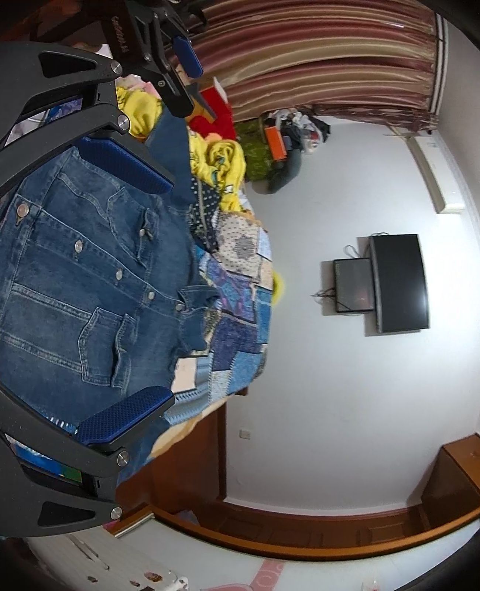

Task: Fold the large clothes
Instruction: 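Grasp the denim jacket sleeve with the left gripper and lift it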

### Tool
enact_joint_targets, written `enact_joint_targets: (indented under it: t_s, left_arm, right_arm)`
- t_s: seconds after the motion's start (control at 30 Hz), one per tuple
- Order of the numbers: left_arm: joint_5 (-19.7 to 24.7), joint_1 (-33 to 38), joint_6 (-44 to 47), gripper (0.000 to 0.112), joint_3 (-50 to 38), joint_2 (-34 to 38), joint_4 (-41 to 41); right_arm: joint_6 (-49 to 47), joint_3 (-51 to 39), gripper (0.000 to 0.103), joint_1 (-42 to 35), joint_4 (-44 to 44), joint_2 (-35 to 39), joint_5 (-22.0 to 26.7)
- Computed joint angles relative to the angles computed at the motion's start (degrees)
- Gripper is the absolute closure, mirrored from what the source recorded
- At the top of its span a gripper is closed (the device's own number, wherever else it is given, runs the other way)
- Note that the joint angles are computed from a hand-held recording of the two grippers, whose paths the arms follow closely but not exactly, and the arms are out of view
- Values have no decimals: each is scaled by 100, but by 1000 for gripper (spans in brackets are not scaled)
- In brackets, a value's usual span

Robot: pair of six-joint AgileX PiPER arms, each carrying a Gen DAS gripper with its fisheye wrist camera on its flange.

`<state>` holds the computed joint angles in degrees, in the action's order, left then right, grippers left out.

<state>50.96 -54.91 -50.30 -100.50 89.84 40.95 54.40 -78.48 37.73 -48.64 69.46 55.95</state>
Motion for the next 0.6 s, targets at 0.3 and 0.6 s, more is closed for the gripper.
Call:
enact_joint_targets:
  t_s: [0.3,0.6]
  left_arm:
    - [129,1404,613,9,-364,825,-559]
    - [-239,3325,2006,9,-699,1894,-2766]
  right_arm:
    - [-1207,-362,0,-1276,1519,901,-572]
    - [-1722,-748,0,-1899,2129,1817,-347]
